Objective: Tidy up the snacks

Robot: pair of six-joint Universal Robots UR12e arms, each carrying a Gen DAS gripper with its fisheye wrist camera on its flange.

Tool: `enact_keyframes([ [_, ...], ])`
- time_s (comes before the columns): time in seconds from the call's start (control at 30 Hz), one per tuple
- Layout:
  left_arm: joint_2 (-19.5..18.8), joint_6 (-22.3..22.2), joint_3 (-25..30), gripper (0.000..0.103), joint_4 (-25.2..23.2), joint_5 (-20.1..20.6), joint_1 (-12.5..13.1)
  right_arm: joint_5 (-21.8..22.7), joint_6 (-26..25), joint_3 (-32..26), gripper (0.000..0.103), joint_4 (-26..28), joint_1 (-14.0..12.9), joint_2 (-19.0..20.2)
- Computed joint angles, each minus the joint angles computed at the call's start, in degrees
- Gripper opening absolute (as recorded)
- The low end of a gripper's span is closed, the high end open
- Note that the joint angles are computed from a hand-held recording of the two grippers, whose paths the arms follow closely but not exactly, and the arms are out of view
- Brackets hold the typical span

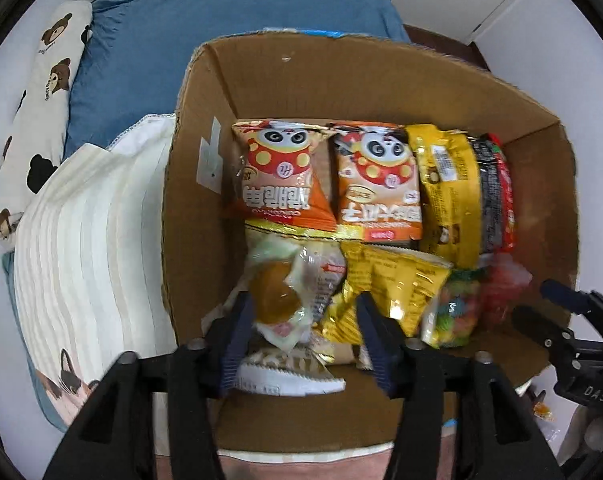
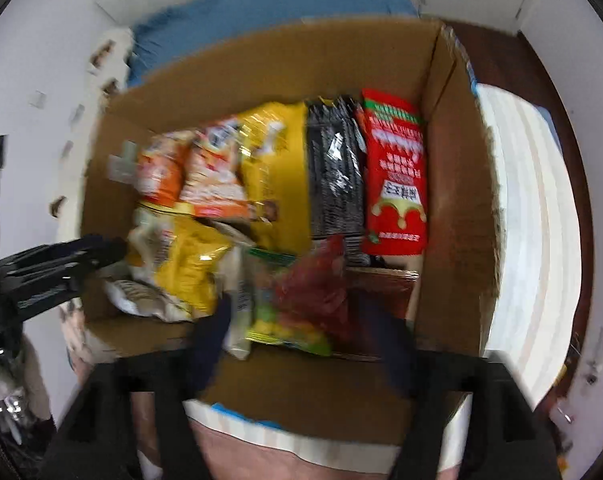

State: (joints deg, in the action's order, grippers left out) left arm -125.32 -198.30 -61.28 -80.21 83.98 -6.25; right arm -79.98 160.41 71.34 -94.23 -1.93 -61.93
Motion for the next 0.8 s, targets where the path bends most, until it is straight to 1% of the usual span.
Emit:
enact_keyframes([
  [0.03, -0.12, 0.01, 0.03, 0.072, 0.16, 0.37, -0.06, -0.67, 0.07, -0.23, 0.082, -0.1, 0.14, 0.29],
  [0.1, 0.18, 0.29, -0.68, 0.083, 1.37, -0.37, 0.0, -0.64, 0.32, -0.62, 0.087, 0.07, 0.24, 0.72],
  [0.13, 0.39, 0.25, -1.19, 0.086, 2.09, -0.5, -0.03, -0.91, 0.42, -0.69, 0.095, 0.1, 0.33, 0.86],
  [0.2, 0.73, 0.31, -2.09, 0.087, 3.27, -0.54, -0.13, -1.72, 0.6, -0.7, 0.097, -0.34, 0.54, 1.03],
  [0.3, 1.38, -0.16, -3.17, 0.092, 5.31, 0.37, -0.47, -2.09, 0.56, 0.0, 0.097, -0.91, 0.44, 0.75],
  [0.37, 1.77, -0.37, -3.73, 0.093, 5.97, -0.62, -0.51, -2.04, 0.93, 0.74, 0.097, -1.83, 0.31, 0.33],
  [0.43, 1.97, -0.17, -4.1, 0.101, 6.33, -0.48, -0.65, -1.95, 1.19, 1.28, 0.097, -2.68, 0.21, -0.07],
  [0.53, 3.0, -0.15, -5.73, 0.102, 8.79, 0.09, -0.96, -0.97, 2.33, 2.65, 0.1, -4.18, -0.17, -1.03],
  [0.6, 3.72, -0.62, -6.9, 0.102, 10.4, 0.07, -1.18, -1.17, 2.59, 3.67, 0.1, -5.67, -0.23, -1.84],
  [0.7, 4.88, -0.97, -8.37, 0.102, 12.71, -0.05, -1.36, -0.64, 1.97, 5.16, 0.1, -7.45, -0.58, -3.21],
  [0.8, 5.77, -1.33, -9.11, 0.102, 13.83, 1.57, -2.0, 0.14, 2.16, 7.07, 0.1, -9.95, -0.97, -4.8],
])
